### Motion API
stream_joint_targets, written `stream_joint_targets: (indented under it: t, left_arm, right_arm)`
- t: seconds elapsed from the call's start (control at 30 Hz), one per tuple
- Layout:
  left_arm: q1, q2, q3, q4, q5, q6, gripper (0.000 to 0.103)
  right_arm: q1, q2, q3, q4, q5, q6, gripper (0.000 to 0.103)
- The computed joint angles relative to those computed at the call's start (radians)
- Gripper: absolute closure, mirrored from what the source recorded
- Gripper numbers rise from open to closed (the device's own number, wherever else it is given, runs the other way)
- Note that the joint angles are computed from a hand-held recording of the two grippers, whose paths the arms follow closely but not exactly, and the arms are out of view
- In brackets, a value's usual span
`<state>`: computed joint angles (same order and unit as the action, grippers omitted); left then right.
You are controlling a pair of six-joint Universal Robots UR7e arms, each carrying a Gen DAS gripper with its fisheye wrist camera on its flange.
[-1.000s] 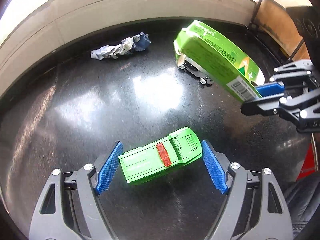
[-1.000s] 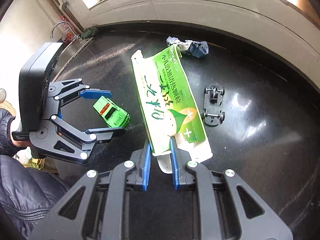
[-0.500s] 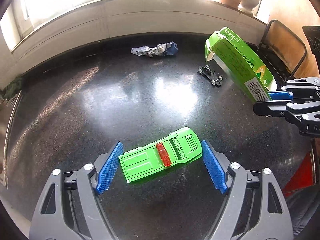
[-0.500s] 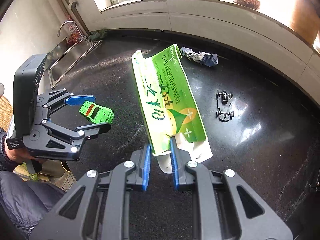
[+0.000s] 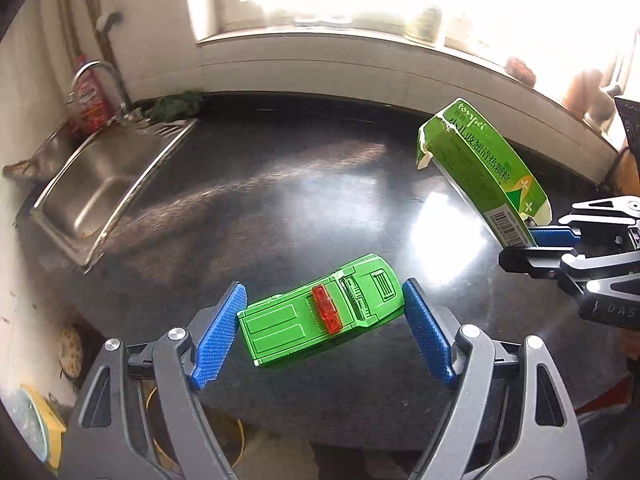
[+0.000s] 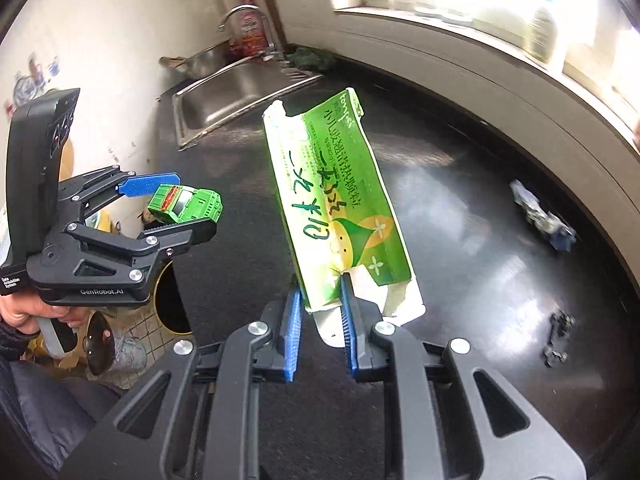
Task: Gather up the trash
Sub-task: 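Carry the toy car and green box over the black bin and open both tools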
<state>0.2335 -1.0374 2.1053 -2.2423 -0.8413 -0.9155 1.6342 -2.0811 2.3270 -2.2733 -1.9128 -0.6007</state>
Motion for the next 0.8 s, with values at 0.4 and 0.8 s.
stream_joint_targets:
  t: [0.4, 0.8]
  left_arm:
    - [-0.082, -0.491, 0.223, 0.728, -0.05, -0.738, 0.025]
    - [-0.035, -0.882, 0.473, 0.79, -0.102, -0.92, 0.025]
  right_arm:
    - [0.327, 0.548, -0.052, -0.064, 0.124, 0.126, 0.084]
    - [0.408, 0.976, -0.162, -0.086, 0.128, 0.28, 0.084]
